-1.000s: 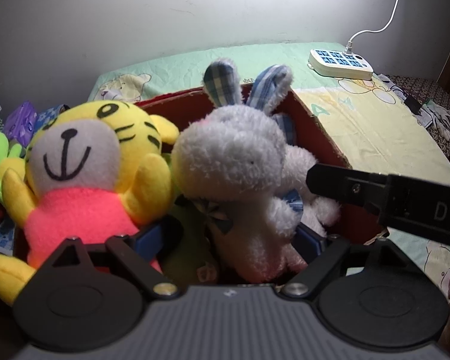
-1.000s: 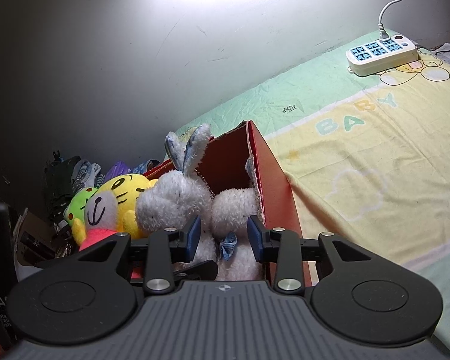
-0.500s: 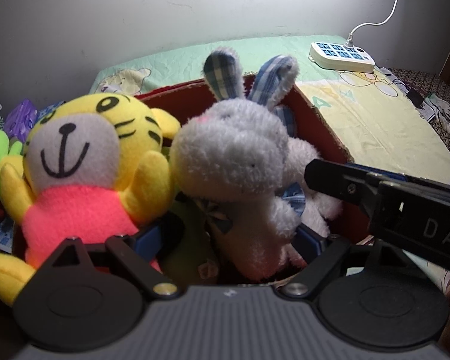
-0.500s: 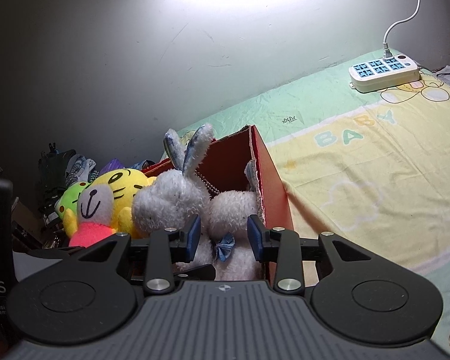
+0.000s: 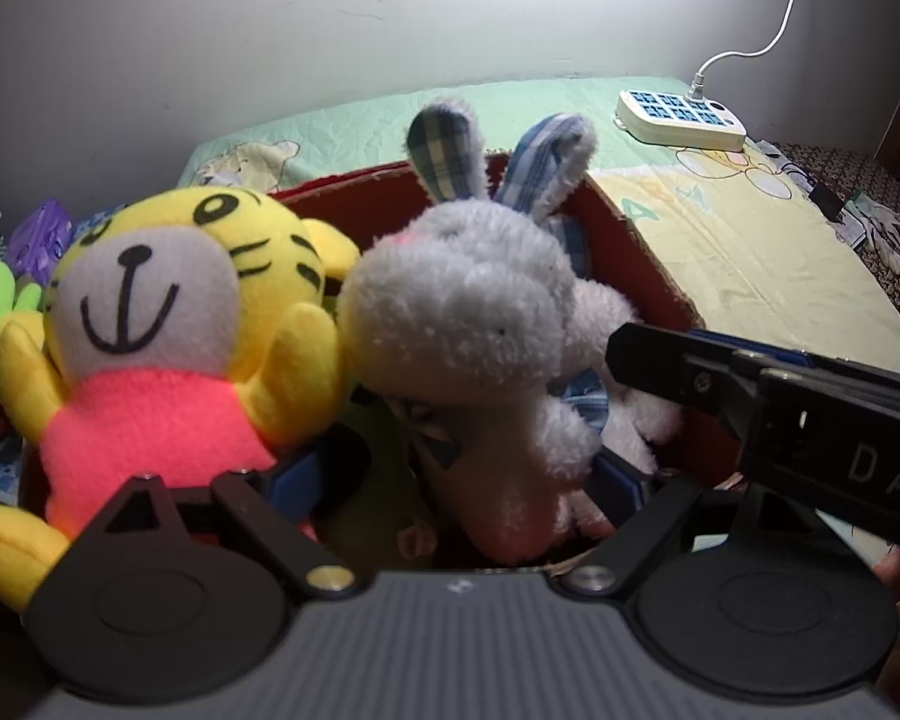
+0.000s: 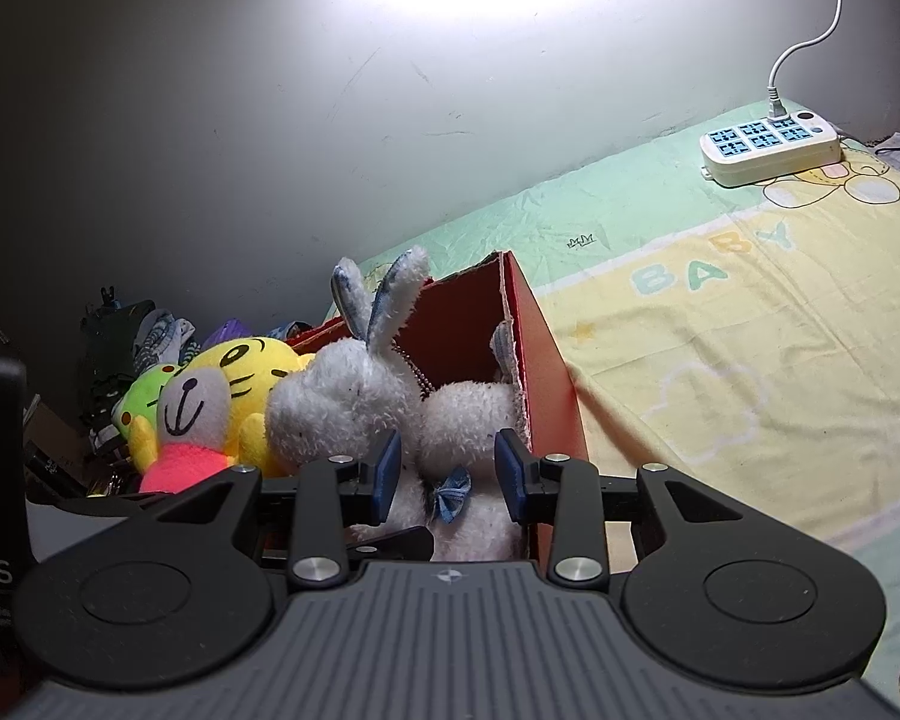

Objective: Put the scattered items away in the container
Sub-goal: 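Open the right gripper and release the white bunny plush, then withdraw the open right gripper up out of the box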

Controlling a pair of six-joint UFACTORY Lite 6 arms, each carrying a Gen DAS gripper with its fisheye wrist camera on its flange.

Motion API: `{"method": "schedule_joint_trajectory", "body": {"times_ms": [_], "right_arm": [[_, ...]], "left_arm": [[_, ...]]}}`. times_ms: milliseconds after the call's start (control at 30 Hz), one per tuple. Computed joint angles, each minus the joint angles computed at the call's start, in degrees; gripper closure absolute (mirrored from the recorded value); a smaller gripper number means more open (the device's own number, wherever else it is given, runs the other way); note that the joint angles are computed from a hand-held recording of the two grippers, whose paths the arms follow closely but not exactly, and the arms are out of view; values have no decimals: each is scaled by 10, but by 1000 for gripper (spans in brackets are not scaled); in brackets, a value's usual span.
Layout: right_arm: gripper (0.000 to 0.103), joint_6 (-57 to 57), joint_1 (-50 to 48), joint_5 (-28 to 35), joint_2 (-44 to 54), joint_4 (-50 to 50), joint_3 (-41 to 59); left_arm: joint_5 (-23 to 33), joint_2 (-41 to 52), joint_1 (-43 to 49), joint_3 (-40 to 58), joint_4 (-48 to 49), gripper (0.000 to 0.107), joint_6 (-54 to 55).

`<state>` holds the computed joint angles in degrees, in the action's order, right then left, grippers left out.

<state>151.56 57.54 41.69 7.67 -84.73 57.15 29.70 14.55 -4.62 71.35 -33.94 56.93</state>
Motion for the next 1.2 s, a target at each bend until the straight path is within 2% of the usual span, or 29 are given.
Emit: {"method": "schedule_joint_trajectory", "body": {"times_ms": [200, 333, 467, 700, 867, 1033, 1200], "right_arm": [[67, 13, 11, 21, 10, -8, 1], [66, -20, 27, 47, 26, 24, 23], [59, -41, 22, 29, 19, 42, 27], [58, -61, 4, -25, -13, 54, 9], [58, -121, -17, -67, -35, 97, 8], [58, -210, -21, -66, -40, 154, 27], [58, -284, -28, -67, -44, 199, 39]], "left_arm": [[2, -4, 9, -7, -32, 18, 47], [1, -8, 12, -10, -47, 18, 68], [-27, -43, 3, -43, -39, 18, 56], [-85, -102, -19, -99, 32, 19, -39], [-85, -125, -22, -103, 94, 19, -138], [-106, -145, -46, -120, 207, 19, -279], [-118, -164, -56, -134, 272, 19, -362]]}}
